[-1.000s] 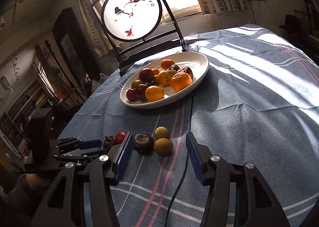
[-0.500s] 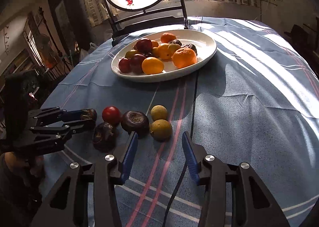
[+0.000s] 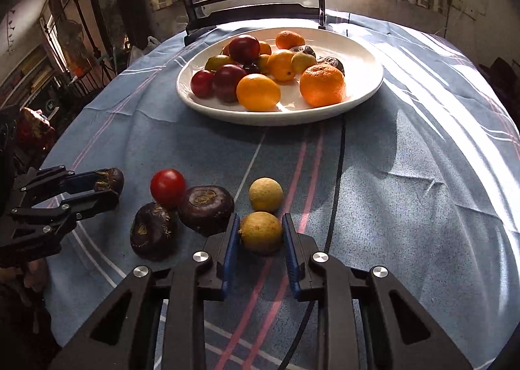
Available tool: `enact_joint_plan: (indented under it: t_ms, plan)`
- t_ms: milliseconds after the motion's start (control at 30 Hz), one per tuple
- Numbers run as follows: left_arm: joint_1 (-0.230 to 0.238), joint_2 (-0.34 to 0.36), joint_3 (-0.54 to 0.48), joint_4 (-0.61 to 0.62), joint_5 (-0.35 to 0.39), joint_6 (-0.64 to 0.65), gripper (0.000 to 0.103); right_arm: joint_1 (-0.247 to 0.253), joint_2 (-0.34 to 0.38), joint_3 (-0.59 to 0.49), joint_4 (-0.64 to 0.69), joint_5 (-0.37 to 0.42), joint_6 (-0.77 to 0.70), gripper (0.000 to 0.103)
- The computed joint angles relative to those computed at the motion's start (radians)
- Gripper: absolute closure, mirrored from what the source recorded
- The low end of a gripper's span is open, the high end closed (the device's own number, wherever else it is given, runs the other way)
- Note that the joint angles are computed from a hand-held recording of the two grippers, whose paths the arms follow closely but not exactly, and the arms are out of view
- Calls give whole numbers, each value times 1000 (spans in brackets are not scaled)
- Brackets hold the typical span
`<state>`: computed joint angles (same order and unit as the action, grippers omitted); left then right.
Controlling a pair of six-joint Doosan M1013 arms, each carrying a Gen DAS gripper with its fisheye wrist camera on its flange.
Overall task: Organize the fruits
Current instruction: 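Grasp a dark passion fruit with the left gripper while the right gripper grasps a yellow-green fruit, then drop the passion fruit and yellow-green fruit onto the plate, opening both grippers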
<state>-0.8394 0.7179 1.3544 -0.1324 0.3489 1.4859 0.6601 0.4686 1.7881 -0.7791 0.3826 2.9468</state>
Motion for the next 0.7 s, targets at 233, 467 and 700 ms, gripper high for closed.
enact_joint_plan:
  t_ms: [233, 467, 700]
  plan:
    - [-3, -47, 79, -66, -150, 48, 66, 37, -80, 120, -605, -43, 649, 77]
    - [-16, -50, 53, -40, -190, 49, 66, 3, -132, 140, -865, -69, 906, 77]
    - [-7, 56, -190, 70, -57, -20, 65, -108, -74, -7, -555, -137, 574, 77]
